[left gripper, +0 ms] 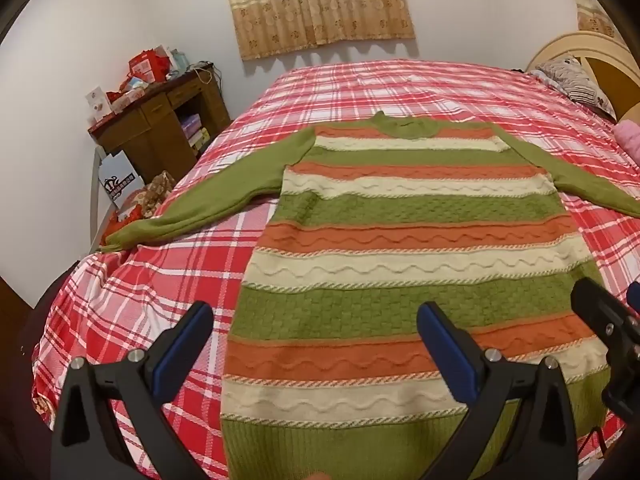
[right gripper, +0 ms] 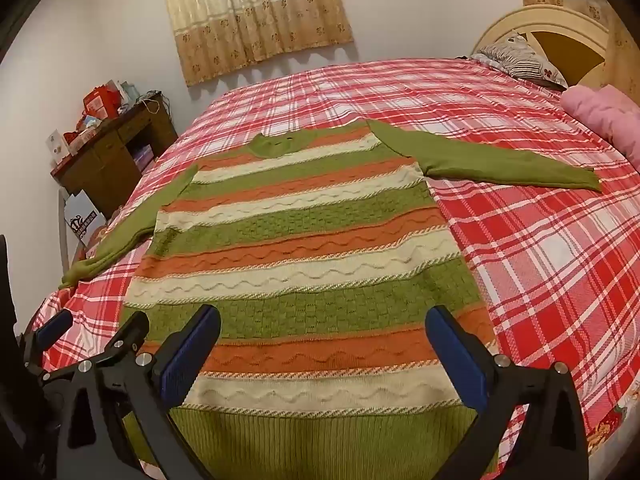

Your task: Fold small clothes

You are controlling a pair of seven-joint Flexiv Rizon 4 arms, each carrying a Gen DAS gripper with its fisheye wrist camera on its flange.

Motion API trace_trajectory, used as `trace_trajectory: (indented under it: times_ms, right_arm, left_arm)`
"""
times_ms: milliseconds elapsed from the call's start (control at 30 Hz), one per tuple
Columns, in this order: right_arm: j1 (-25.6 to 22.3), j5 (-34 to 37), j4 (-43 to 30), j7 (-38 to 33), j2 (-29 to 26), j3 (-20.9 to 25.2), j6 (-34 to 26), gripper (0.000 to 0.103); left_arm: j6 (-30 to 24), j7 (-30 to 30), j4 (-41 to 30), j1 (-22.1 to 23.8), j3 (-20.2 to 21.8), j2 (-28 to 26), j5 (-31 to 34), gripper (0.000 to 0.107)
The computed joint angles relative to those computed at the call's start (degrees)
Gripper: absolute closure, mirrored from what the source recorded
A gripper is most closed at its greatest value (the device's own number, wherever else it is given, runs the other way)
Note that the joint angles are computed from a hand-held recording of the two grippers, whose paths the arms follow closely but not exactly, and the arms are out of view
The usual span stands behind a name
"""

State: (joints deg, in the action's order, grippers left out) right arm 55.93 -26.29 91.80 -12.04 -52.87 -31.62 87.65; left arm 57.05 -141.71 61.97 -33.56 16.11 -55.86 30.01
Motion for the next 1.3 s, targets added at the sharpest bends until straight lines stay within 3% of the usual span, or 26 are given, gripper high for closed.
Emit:
trace_trajectory:
  times_ms: [200, 300, 567, 1300]
  right_arm:
    - [0.0, 0.0, -0.3, 0.4, -0.7, 0.0, 0.2, 0.001]
    - [-0.4, -0.2, -0.8, -0.1, -0.4, 0.9, -1.1, 0.001]
    - [-0.6, -1.6, -0.6, 1.6, -0.4, 1.2, -1.2, 0.001]
    - [-5.2, -5.1, -2.6, 0.6, 0.4, 7.0, -3.6, 0.001]
  left_arm:
    - [1.2, -0.4, 1.6, -0.1, 0.7, 0.7, 1.2, 0.004]
    - [-1.0, -0.1, -0.6, -1.0, 0.9, -0.4, 1.3, 0.004]
    - [0.7, 1.1, 0.1, 0.3, -0.8, -0.3, 0.4, 0.004]
    - [1.1, 2.2, 0.6, 0.5, -0.6, -0.5, -2.1, 0.004]
